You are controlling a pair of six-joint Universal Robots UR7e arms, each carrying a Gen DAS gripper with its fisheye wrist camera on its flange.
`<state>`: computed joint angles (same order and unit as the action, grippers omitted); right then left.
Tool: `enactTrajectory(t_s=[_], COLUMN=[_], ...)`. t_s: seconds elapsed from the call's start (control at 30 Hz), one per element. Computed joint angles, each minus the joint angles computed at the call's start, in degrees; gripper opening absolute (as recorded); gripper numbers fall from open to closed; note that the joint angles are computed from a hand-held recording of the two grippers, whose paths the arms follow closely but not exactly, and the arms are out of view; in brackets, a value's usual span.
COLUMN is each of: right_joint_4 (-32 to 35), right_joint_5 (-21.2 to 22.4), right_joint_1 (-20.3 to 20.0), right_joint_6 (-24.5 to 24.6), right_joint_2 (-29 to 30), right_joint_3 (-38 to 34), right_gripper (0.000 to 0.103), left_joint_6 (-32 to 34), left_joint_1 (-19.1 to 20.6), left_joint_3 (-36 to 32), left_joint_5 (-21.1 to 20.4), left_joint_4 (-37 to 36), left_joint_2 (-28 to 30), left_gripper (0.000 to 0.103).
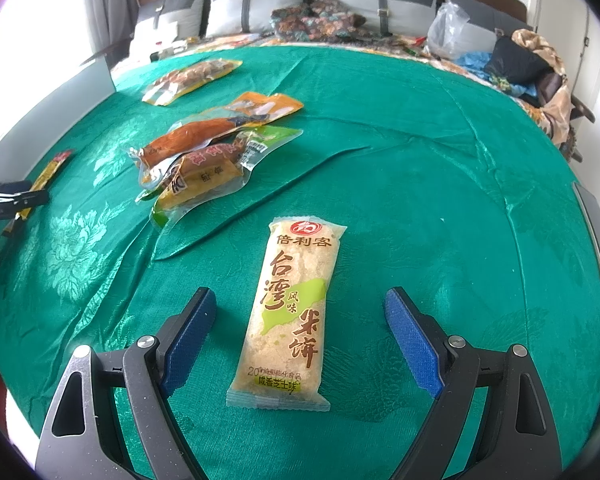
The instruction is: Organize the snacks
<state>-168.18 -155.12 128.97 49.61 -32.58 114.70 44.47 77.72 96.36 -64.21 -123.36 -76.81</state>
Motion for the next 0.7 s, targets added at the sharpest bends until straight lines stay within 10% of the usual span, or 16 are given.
enactTrajectory(t_s=[0.13, 0.2, 0.43, 0.5, 0.7], right_joint_4=[17.01, 19.82, 23.02, 30.82, 32.77], right_joint_5=[11.13, 14.11, 16.70, 15.53, 13.55], right_joint_1=[-2.09, -2.63, -3.34, -3.20, -0.66], right_joint_6=[8.06, 12.10, 7.94, 10.66, 21.00], right_joint_2=[-8.63, -11.50, -8.86, -7.37, -9.69], right_joint_3=[-0.09, 0.38, -5.18, -8.29, -6.92], right_gripper=[0.087, 0.085, 0.074, 0.030, 0.029], left_joint_6=[1.31, 1.92, -1.16, -2.80, -9.91], left_joint_1=[-1.03, -1.38, -1.48, -0.89, 0.70], left_joint_3=[-0.28, 0.53, 0.64, -0.63, -8.66], left_joint_5=[1.36, 0.50, -1.48, -3.86, -14.58], left_joint_4=[4.18, 3.18, 5.76, 8.14, 17.55], left_joint_2=[-0.70, -1.64, -3.29, -4.25, -6.59], left_gripper=[0.090, 0.050, 0.043, 0.043, 0.043])
